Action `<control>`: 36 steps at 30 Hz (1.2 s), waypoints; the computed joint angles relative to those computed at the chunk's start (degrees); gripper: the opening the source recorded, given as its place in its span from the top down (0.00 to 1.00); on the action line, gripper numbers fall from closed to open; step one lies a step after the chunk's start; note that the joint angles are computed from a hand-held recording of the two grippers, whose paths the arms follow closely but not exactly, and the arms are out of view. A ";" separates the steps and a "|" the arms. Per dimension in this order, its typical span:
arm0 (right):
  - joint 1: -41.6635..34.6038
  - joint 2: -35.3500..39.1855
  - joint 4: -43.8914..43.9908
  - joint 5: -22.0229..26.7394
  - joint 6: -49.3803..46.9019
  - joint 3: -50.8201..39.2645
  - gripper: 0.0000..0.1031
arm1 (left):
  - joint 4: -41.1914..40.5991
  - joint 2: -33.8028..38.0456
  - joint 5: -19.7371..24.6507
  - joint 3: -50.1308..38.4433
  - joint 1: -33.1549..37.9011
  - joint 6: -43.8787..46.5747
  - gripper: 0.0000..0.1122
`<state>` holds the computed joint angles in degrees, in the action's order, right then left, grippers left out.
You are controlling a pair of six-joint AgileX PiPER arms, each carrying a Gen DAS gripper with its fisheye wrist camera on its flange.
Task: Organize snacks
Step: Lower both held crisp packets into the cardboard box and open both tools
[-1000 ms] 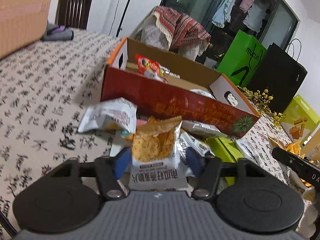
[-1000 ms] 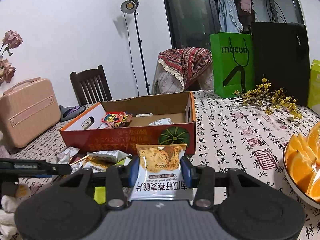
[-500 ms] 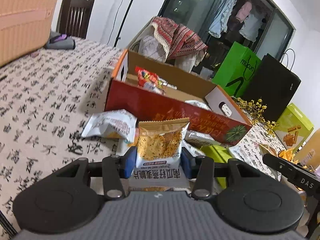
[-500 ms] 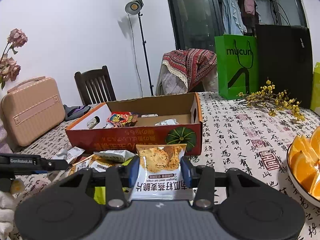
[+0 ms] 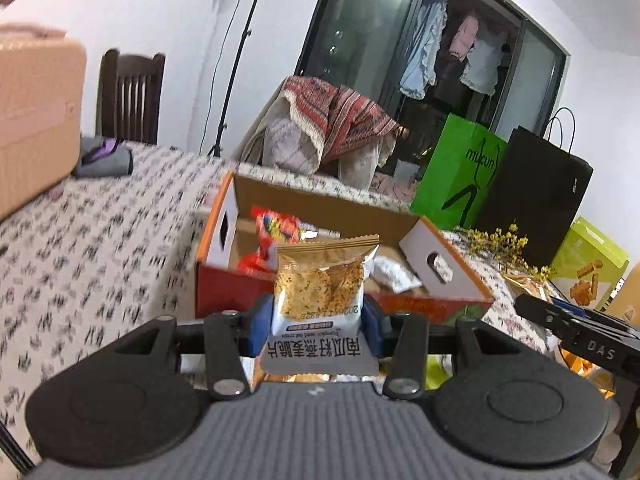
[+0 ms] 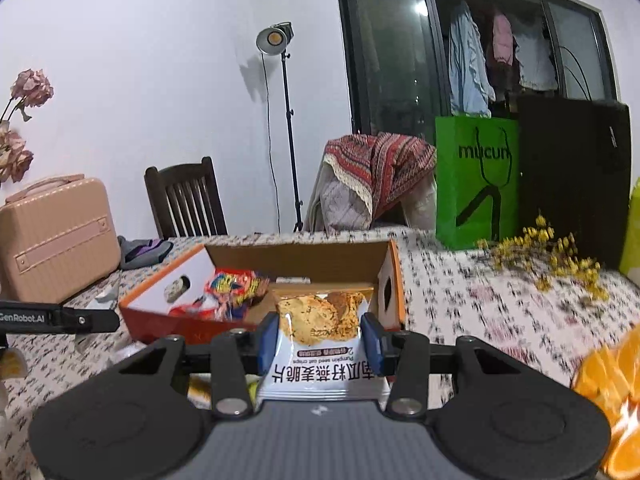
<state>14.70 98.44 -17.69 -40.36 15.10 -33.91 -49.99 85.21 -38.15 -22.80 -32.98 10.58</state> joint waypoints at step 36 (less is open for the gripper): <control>5.29 21.19 6.30 11.47 -3.58 -29.70 0.58 | 0.32 24.24 -2.77 -23.72 9.29 8.64 0.58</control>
